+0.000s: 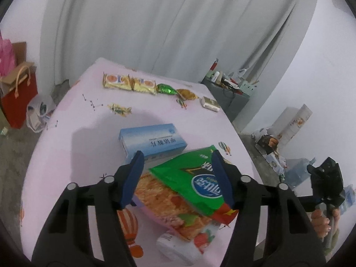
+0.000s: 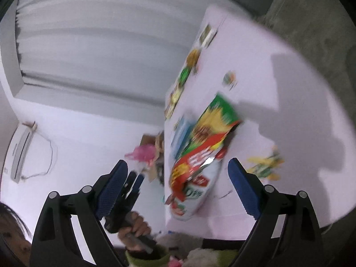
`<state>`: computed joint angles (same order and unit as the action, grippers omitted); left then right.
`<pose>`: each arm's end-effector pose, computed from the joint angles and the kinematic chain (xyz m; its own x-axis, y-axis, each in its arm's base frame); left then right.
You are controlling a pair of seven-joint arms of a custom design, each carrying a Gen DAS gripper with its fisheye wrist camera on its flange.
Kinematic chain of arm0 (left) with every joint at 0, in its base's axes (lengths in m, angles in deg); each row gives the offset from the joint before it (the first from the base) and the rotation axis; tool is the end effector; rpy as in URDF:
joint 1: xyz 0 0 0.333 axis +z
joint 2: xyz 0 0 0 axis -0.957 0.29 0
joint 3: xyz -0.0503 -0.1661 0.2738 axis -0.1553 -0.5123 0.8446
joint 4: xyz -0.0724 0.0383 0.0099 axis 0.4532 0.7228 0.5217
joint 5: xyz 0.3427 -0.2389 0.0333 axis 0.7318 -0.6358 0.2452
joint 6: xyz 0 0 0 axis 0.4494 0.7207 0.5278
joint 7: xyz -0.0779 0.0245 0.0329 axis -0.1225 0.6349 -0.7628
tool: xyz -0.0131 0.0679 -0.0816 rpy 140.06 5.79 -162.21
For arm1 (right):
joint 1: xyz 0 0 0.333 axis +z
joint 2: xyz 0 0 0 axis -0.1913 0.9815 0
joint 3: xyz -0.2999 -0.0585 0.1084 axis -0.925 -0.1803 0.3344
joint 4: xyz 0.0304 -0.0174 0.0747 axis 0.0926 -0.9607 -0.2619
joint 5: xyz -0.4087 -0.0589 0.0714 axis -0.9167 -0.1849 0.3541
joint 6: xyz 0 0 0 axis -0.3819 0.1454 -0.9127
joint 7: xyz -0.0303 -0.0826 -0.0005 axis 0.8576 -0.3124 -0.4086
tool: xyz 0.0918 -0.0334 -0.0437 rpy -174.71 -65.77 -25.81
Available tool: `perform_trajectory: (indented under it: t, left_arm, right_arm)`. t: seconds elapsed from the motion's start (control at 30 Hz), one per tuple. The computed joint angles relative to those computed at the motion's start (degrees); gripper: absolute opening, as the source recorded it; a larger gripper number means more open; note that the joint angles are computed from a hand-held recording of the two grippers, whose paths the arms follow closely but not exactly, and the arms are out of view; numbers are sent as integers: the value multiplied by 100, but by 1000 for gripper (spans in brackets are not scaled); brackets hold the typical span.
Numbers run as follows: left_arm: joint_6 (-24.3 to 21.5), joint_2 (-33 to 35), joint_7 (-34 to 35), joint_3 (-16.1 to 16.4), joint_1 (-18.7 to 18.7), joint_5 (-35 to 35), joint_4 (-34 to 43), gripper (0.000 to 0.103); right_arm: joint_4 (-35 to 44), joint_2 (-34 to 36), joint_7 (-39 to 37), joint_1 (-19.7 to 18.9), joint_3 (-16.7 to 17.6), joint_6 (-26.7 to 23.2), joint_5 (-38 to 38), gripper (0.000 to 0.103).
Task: Collect trash
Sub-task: 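Move both tools back to the table toward the chip bags, then grasp the orange cracker packet and green bag with left while right grasps the red-green chip bag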
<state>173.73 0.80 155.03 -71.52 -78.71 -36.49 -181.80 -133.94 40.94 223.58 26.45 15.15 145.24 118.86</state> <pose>0.4399 -0.0050 0.7546 -0.3284 -0.8566 0.3980 -0.6932 -0.0677 -0.7176 0.3942 0.2378 0.6554 -0.1462 -0.3572 -0.9225 -0.6801 0.7135 -0.1684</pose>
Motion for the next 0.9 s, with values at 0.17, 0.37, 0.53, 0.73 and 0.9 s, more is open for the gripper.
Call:
perform_trajectory:
  t: [0.17,0.37,0.53,0.73,0.9]
  left_arm:
    - [-63,150,31,68,-19,-167,-20,46]
    - [-468,342,-37,215,145,-277,27,43]
    - [-2028,812,-153,604,285,-821,351,46]
    - [-2938,1030,-346,594,652,-1311,305,52]
    - [-3576,1293,-760,580,942,-2066,211,53]
  right_arm:
    - [555,684,-635,902,-605,-155,832,85]
    - [800,1014,-1068,863,-506,-336,1681,75]
    - [847,1075,-1140,481,-156,-398,1926,72]
    - [1095,1300,-1438,156,82,-530,2312,67]
    - [1147,1363,-1618,-19,248,-529,2608,65]
